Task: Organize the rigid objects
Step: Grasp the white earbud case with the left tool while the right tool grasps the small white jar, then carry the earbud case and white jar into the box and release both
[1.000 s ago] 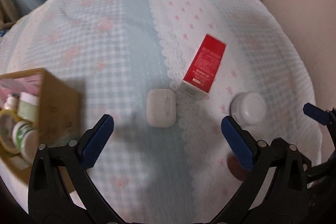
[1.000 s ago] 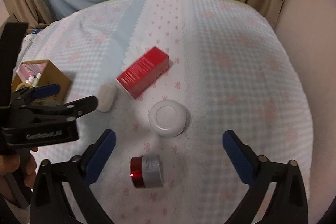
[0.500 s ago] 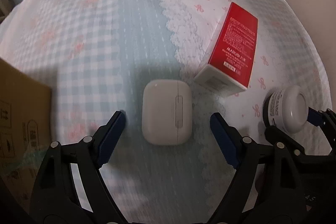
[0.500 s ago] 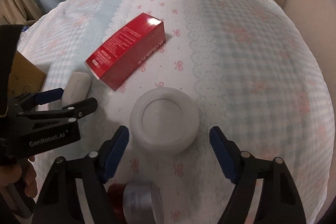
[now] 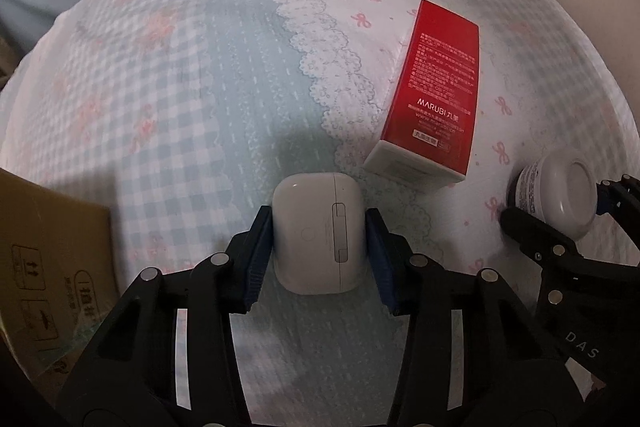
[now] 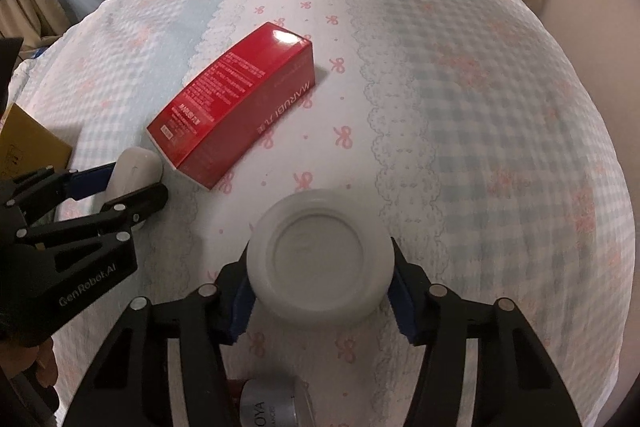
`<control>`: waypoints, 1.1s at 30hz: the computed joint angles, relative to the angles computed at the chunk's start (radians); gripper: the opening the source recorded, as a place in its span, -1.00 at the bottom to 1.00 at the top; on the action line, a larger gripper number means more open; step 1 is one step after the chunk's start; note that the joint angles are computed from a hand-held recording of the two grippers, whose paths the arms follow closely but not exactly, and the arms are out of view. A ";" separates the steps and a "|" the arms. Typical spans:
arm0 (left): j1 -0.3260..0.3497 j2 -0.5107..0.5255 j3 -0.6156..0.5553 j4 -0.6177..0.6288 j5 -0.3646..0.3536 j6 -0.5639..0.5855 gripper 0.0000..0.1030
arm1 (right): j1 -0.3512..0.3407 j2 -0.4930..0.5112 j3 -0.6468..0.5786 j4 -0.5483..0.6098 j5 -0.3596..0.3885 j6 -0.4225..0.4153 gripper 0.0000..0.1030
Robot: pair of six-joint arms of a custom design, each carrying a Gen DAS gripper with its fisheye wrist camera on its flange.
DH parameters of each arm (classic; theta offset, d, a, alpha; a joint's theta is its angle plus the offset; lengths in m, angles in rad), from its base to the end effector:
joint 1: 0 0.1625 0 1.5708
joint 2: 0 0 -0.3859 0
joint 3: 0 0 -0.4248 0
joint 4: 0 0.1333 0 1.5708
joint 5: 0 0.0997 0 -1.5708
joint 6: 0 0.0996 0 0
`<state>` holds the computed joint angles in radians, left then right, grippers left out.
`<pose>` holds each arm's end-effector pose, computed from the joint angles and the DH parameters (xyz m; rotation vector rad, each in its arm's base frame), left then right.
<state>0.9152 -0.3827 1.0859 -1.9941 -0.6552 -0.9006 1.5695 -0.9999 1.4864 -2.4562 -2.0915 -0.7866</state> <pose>-0.2957 -0.7327 -0.0540 -0.1198 2.2498 -0.5518 0.0828 -0.7096 0.2477 0.8342 -2.3670 0.2115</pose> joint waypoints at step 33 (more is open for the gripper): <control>-0.307 -0.332 0.112 0.317 0.089 -0.506 -0.19 | 0.211 -0.327 -0.062 0.363 0.108 0.172 0.03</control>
<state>0.6084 -0.7148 1.1979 -1.6768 -0.5658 -1.4064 1.7803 -1.3269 1.4243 -2.0928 -1.9833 -0.6144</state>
